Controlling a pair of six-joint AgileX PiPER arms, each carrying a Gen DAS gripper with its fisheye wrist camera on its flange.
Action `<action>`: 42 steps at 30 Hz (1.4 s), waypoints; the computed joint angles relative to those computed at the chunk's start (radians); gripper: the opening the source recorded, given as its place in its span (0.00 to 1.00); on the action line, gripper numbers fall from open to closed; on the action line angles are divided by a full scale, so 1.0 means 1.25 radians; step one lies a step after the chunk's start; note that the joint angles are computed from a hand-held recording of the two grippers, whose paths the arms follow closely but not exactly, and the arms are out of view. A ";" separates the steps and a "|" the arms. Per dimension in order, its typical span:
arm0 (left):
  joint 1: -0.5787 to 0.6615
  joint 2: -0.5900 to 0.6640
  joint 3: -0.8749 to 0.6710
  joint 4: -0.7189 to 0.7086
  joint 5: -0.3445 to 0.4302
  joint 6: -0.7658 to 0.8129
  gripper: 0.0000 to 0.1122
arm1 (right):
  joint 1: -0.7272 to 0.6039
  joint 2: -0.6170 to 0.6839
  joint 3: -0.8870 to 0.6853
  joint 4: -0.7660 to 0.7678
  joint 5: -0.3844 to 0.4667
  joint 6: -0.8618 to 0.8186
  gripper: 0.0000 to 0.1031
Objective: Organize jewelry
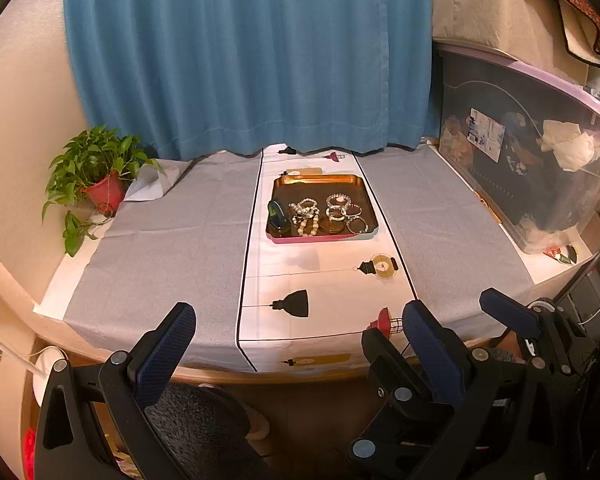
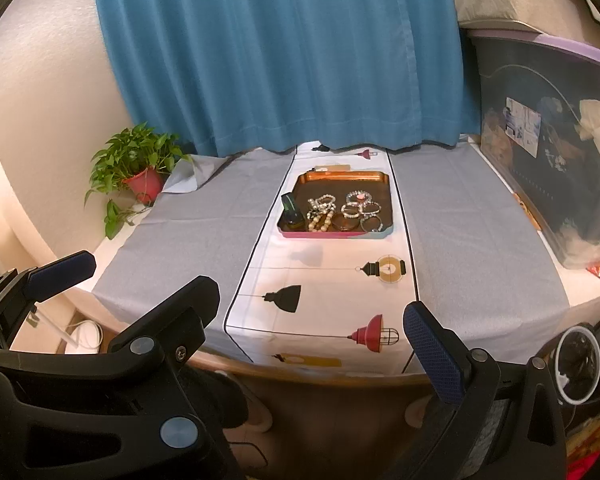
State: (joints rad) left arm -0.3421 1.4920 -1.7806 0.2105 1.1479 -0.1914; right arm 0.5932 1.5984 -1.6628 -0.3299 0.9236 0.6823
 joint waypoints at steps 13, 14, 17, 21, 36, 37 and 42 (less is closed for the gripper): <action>0.005 -0.006 0.010 0.001 0.000 0.005 0.92 | 0.016 0.000 0.004 -0.009 0.003 0.020 0.98; 0.007 -0.008 0.013 0.000 -0.002 0.005 0.92 | 0.017 0.000 0.006 -0.012 0.002 0.022 0.98; 0.008 -0.005 0.009 -0.001 0.000 0.006 0.92 | 0.017 -0.001 0.008 -0.012 0.000 0.023 0.98; 0.015 -0.013 0.023 -0.007 -0.003 0.012 0.92 | 0.026 0.001 0.010 -0.015 0.003 0.031 0.98; 0.020 -0.018 0.038 -0.008 -0.006 0.016 0.92 | 0.035 -0.005 0.033 -0.013 -0.007 0.047 0.98; 0.021 -0.022 0.045 -0.008 -0.012 0.017 0.92 | 0.035 -0.005 0.032 -0.016 -0.007 0.047 0.98; 0.025 -0.027 0.054 -0.011 -0.013 0.023 0.92 | 0.035 -0.006 0.037 -0.015 -0.011 0.052 0.98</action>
